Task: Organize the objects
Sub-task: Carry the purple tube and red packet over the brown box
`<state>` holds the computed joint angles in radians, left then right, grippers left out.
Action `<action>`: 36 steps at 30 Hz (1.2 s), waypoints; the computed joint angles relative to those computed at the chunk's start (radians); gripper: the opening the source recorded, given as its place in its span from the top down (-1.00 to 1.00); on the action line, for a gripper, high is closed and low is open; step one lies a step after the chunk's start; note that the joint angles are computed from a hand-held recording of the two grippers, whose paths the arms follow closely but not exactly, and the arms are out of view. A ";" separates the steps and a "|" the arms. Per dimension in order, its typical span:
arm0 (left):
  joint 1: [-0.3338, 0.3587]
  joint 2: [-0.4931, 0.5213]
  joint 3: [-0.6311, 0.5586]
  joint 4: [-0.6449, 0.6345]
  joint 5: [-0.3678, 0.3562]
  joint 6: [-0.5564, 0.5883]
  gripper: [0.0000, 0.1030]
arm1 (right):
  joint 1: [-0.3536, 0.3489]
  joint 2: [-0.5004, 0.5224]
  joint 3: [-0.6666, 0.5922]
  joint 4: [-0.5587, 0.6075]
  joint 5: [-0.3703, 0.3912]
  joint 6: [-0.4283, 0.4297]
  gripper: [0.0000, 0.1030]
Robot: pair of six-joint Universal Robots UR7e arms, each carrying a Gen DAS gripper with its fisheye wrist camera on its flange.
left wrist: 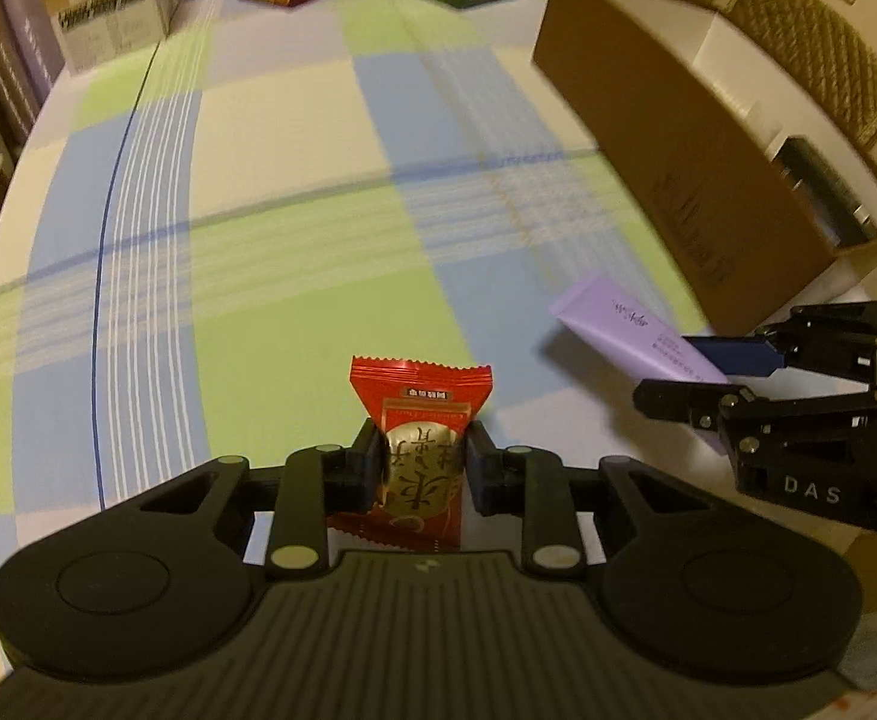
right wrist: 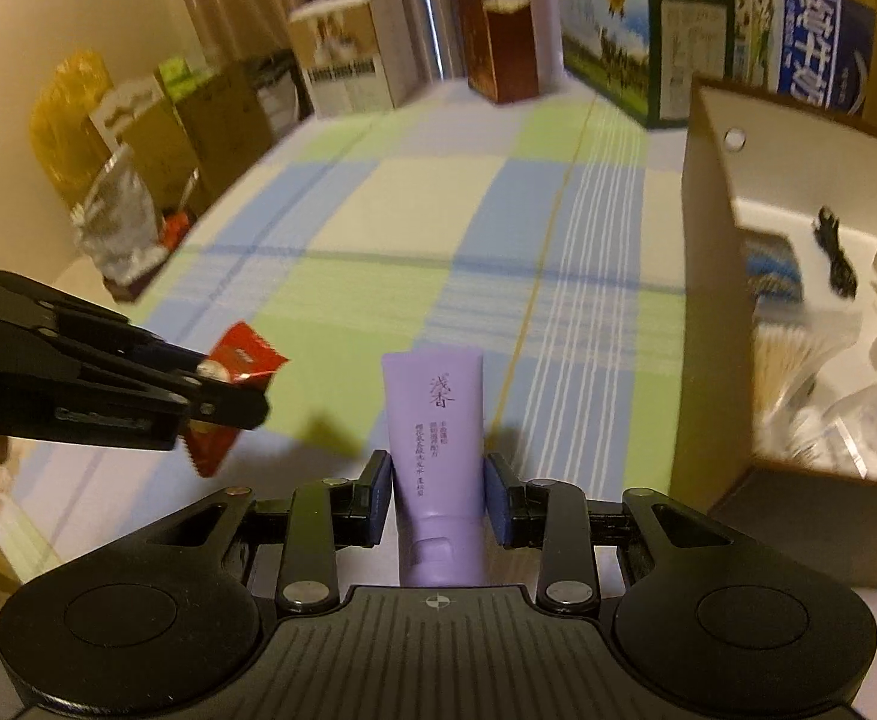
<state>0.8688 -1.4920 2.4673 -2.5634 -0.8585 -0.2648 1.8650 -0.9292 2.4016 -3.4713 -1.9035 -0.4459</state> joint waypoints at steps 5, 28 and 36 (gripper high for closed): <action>-0.058 0.017 -0.016 -0.039 0.005 0.006 0.54 | 0.003 -0.085 0.018 -0.009 0.032 -0.010 0.42; -0.186 0.399 -0.203 -0.327 -0.075 0.119 0.54 | -0.157 -0.390 0.007 0.069 0.033 -0.077 0.42; -0.179 0.520 -0.311 -0.355 -0.067 0.151 0.54 | -0.204 -0.375 -0.061 0.119 0.074 -0.098 0.42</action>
